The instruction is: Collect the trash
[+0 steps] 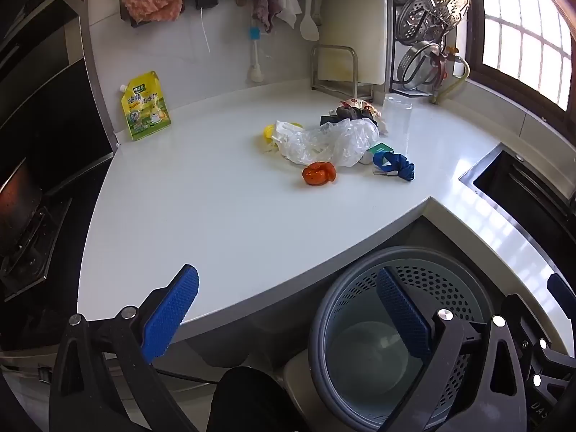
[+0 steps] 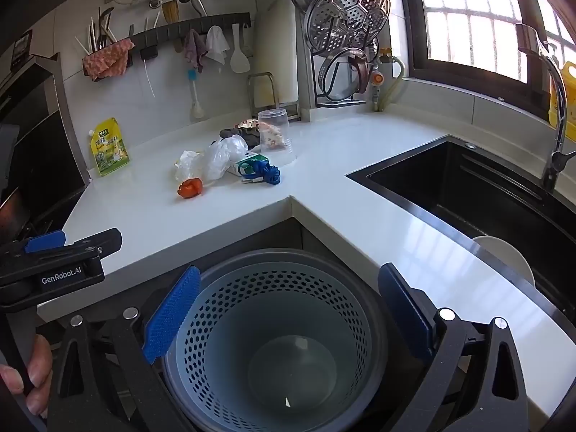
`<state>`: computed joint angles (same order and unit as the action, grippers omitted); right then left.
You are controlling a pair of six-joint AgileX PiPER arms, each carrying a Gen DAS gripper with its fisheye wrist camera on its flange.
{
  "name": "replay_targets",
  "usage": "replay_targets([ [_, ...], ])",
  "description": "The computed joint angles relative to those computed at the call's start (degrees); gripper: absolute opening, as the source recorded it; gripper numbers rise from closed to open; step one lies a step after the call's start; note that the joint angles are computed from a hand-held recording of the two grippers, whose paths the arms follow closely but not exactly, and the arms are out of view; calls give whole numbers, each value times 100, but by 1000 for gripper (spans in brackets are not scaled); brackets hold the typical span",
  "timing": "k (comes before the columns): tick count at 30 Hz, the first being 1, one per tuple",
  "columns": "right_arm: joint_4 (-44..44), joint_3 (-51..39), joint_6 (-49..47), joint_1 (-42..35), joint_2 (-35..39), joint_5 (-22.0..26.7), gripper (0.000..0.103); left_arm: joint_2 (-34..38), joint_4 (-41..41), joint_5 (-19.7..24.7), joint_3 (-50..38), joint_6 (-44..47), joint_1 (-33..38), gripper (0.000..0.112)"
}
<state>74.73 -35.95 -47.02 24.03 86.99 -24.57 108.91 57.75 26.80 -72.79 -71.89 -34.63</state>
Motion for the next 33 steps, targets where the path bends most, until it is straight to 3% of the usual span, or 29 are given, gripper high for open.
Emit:
replay_targets([
  [16,114,19,-87,97,-45,-60,95,-85,-7,15,71,78,15,97],
  [33,379,39,-289,130,-182,-145,95,-106,430,-65,346,-438,-16,97],
])
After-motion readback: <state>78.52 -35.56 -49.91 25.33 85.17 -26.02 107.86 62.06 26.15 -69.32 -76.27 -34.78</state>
